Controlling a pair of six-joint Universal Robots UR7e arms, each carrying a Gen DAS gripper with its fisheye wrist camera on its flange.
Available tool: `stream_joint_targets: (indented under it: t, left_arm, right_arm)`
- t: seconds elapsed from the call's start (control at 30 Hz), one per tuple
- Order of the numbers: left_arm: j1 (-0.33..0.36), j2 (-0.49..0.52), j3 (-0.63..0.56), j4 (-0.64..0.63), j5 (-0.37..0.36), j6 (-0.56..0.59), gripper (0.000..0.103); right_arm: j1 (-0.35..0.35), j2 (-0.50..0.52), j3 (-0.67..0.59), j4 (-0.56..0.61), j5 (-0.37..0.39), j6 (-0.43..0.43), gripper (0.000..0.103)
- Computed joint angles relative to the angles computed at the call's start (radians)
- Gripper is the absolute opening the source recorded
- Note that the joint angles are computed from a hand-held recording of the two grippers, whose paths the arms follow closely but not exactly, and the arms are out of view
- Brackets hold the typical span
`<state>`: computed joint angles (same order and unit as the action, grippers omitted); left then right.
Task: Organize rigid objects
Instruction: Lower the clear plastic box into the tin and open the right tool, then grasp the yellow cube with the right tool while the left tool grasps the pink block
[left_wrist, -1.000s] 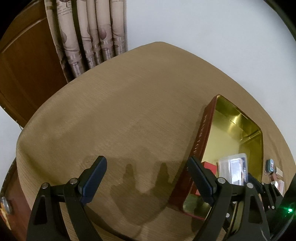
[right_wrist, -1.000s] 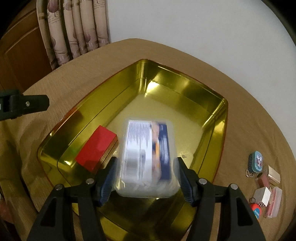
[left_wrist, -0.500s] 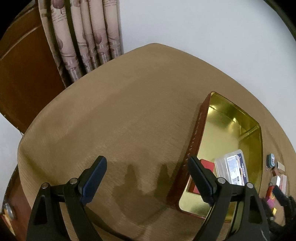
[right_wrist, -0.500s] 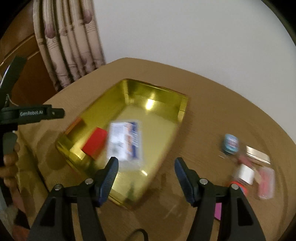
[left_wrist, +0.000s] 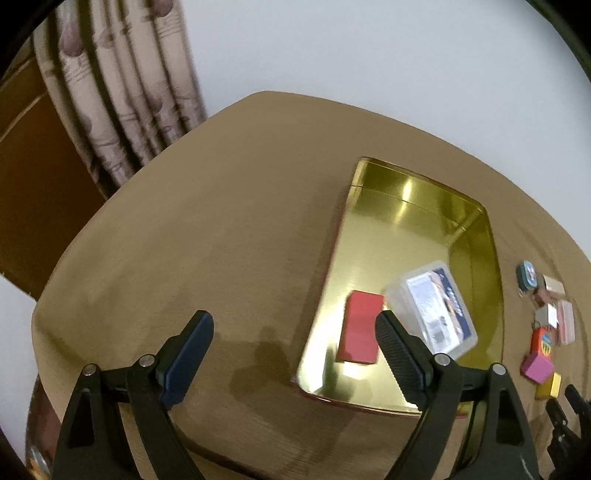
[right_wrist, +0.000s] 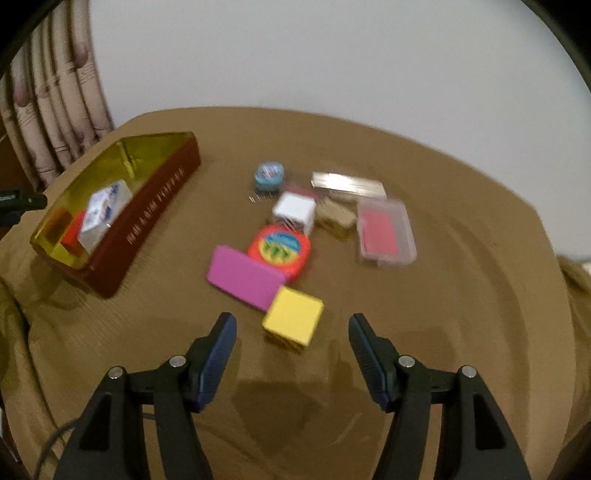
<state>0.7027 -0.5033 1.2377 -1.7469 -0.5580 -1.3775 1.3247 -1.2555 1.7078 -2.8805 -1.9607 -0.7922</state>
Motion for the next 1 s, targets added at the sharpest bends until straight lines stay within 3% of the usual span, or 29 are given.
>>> stream_joint_targets:
  t: [0.53,0.63,0.67,0.7,0.83,0.9,1.0]
  left_arm:
    - [-0.023,0.082,-0.051,-0.139,-0.033,0.201,0.087]
    - [-0.026,0.102,-0.044,-0.219,-0.049,0.245,0.087]
    - [-0.028,0.11,-0.046,-0.229,-0.05,0.248,0.087]
    - [-0.031,0.118,-0.048,-0.239,-0.048,0.253,0.087]
    - [-0.056,0.165,-0.097,-0.194,0.012,0.319,0.087]
    - [-0.071,0.182,-0.099,-0.243,0.041,0.385,0.088]
    - [-0.08,0.207,-0.116,-0.324,0.02,0.498,0.089]
  right_arm:
    - [0.002,0.07,-0.057,-0.021,-0.049,0.027,0.064]
    - [-0.004,0.073,-0.061,-0.013,-0.042,0.025,0.045]
    - [-0.008,0.073,-0.066,-0.001,-0.037,0.034,0.033]
    - [-0.012,0.073,-0.066,-0.005,-0.033,0.034,0.03]
    - [-0.029,0.073,-0.067,-0.056,-0.028,0.008,0.03]
    - [-0.041,0.079,-0.074,-0.103,-0.035,-0.008,0.03]
    - [-0.067,0.08,-0.095,-0.132,-0.03,-0.006,0.03]
